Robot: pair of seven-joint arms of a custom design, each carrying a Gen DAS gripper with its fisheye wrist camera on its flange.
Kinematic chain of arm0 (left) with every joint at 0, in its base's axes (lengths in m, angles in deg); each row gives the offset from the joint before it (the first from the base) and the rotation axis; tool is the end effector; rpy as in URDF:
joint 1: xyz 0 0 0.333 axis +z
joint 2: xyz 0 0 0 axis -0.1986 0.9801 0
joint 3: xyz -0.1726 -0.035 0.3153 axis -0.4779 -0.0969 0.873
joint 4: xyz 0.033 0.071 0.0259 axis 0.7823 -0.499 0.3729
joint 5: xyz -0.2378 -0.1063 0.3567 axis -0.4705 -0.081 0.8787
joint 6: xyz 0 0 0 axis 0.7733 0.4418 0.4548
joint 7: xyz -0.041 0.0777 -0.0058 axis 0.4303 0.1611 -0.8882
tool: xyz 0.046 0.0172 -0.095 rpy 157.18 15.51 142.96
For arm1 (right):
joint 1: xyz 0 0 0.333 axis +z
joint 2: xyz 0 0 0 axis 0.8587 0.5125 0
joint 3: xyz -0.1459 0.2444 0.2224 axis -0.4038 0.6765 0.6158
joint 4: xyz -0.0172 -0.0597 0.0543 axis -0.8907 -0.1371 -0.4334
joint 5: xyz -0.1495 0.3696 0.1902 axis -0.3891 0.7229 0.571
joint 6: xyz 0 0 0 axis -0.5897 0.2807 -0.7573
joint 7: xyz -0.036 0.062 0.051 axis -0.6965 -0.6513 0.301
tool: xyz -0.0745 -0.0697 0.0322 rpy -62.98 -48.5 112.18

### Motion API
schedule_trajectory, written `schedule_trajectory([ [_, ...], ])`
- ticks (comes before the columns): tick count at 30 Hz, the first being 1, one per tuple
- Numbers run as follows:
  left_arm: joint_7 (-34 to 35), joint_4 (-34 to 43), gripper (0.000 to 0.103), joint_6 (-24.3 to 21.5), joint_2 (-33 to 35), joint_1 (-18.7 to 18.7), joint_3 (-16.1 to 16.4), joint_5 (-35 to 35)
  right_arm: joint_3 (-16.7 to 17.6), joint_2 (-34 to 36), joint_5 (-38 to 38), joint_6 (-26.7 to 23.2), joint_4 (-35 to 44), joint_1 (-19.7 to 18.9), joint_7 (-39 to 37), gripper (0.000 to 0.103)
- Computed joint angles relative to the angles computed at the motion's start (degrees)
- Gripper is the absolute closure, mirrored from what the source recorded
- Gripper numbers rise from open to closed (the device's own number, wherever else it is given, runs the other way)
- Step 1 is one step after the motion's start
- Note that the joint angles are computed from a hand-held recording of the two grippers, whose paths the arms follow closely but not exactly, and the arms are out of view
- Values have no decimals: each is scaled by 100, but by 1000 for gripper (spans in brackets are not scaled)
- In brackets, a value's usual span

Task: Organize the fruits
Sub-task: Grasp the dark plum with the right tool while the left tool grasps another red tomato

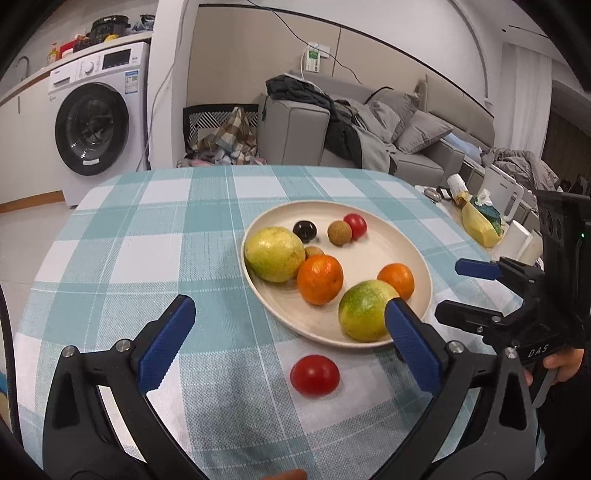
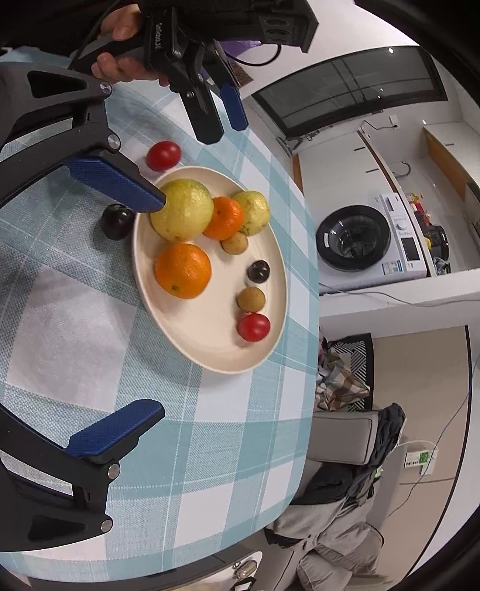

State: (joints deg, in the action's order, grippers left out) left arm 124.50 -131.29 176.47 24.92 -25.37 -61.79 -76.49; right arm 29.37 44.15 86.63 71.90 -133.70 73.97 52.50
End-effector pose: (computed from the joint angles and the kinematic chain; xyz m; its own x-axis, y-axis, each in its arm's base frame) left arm 0.5374 -0.2278 0.4990 -0.2971 -0.9414 0.1599 -0.6147 0.0604 -0.7865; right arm 0.5671 0.0698 0.4967 0.3920 -0.9050 -0.1654 -0.6772 -0.1622 -0.7177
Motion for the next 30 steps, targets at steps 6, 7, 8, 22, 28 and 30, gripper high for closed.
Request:
schedule_trajectory([
  [6,707,-141,1,-249,-98,-313,187,-551,63,-34,-340,-124,-70,6,16,0],
  [7,807,-153,1,-317,-117,-342,198,-646,57,-48,-362,-148,-83,21,-12,0],
  [8,947,-158,1,-349,-129,-392,225,-792,46,-64,-379,-206,-92,38,-51,0],
  [22,235,-93,1,-515,-57,36,-100,-38,46,-84,-488,-881,-63,69,-372,28],
  [28,147,-7,1,-634,17,16,-43,63,92,-89,-506,-972,-56,51,-443,31],
  [30,464,41,4,-756,39,-81,38,-279,86,-80,-492,-1006,-41,43,-437,32],
])
